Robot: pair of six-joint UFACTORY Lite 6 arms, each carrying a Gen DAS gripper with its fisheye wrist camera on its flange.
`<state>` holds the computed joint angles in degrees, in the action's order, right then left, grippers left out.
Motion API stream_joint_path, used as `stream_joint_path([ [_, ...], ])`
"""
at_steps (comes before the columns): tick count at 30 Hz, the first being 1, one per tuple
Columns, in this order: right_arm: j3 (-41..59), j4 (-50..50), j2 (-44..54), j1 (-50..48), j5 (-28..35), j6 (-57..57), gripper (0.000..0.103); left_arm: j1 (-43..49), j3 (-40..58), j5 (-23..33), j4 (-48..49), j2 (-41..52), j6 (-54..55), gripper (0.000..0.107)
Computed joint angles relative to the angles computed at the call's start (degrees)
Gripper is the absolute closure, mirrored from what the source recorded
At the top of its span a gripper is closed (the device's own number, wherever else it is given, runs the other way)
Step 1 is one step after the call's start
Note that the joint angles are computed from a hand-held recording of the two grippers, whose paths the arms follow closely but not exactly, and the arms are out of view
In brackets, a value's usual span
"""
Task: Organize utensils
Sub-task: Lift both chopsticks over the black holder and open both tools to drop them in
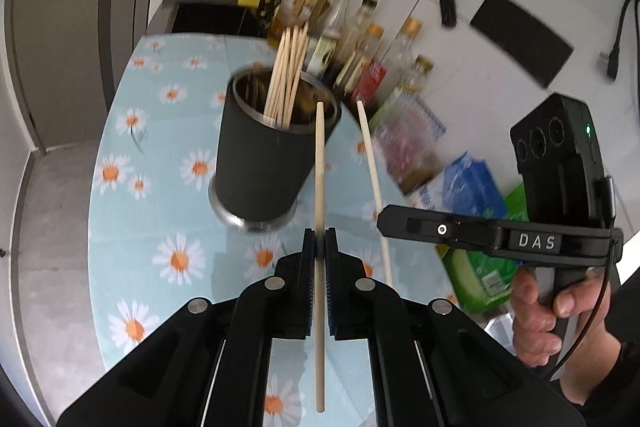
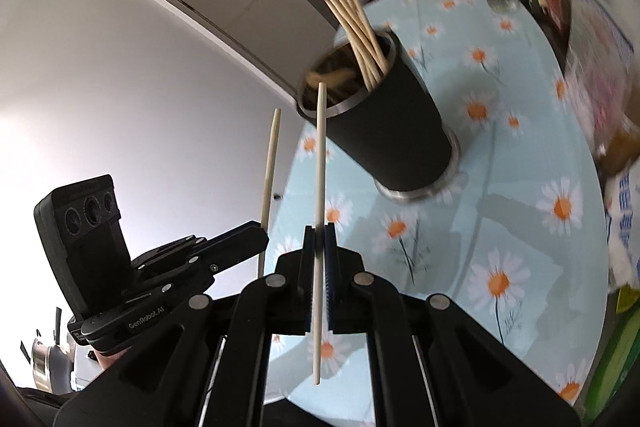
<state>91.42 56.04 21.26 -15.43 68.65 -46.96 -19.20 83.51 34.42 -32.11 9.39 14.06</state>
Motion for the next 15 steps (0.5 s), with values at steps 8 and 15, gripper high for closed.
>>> stream_joint_path([
  [8,7.38,4.2,1.38,1.61,-4.59,-0.22,0.098,4.8,8.38,-1.25,-9.98,3.25,10.03,0.103],
  [15,19.9,6.19,7.19,2.23,-6.18,1.83,0.098,6.01,16.72,-3.67,-16.34,7.23,16.3,0.103],
])
